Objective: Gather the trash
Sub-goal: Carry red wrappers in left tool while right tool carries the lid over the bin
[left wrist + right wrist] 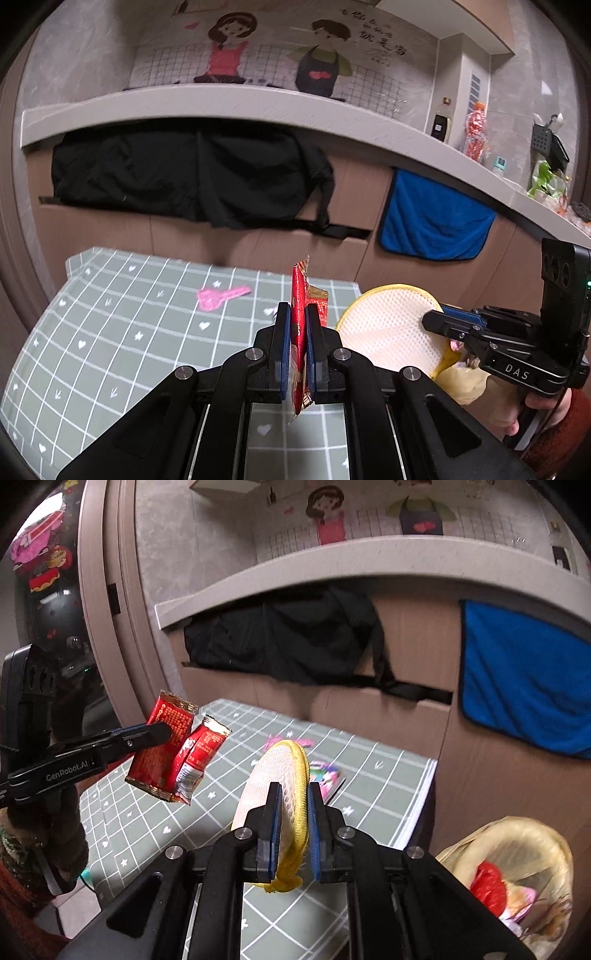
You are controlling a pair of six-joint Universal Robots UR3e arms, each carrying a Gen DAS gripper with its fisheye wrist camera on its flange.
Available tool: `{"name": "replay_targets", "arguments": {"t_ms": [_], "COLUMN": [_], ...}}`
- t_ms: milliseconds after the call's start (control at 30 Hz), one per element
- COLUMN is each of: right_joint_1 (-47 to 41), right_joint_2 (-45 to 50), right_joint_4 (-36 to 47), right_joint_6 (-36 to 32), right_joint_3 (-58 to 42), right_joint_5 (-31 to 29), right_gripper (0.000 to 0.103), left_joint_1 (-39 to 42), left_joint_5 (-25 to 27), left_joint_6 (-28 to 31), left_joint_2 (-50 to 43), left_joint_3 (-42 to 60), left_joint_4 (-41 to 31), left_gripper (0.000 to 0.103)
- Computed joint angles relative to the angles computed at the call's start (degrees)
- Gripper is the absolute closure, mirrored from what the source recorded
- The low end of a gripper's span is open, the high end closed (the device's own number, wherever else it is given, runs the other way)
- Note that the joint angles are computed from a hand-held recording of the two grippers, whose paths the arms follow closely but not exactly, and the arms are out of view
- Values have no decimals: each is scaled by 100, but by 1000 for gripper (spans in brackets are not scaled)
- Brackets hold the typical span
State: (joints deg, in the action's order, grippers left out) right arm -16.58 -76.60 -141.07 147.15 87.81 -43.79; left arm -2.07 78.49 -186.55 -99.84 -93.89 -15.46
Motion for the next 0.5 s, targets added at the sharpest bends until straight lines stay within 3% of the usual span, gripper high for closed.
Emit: {"name": "replay_targets", "arguments": {"t_ms": [300, 500], "right_joint_1": [-727, -1472], "right_joint_2": [-124, -178], "right_joint_4": [-91, -164], "right_joint_6": [4, 15], "right_joint_3": [-36, -139], "right_joint_5": [646, 994], "right_gripper": [91, 91], "left_joint_1": [-901, -1388], "left_joint_5": [593, 489], "left_joint_6": [-64, -255], "left_joint_2": [-964, -2097], "left_joint_3": [1818, 3619], "left_joint_4": [-448, -941], "left_gripper": [95, 95]}}
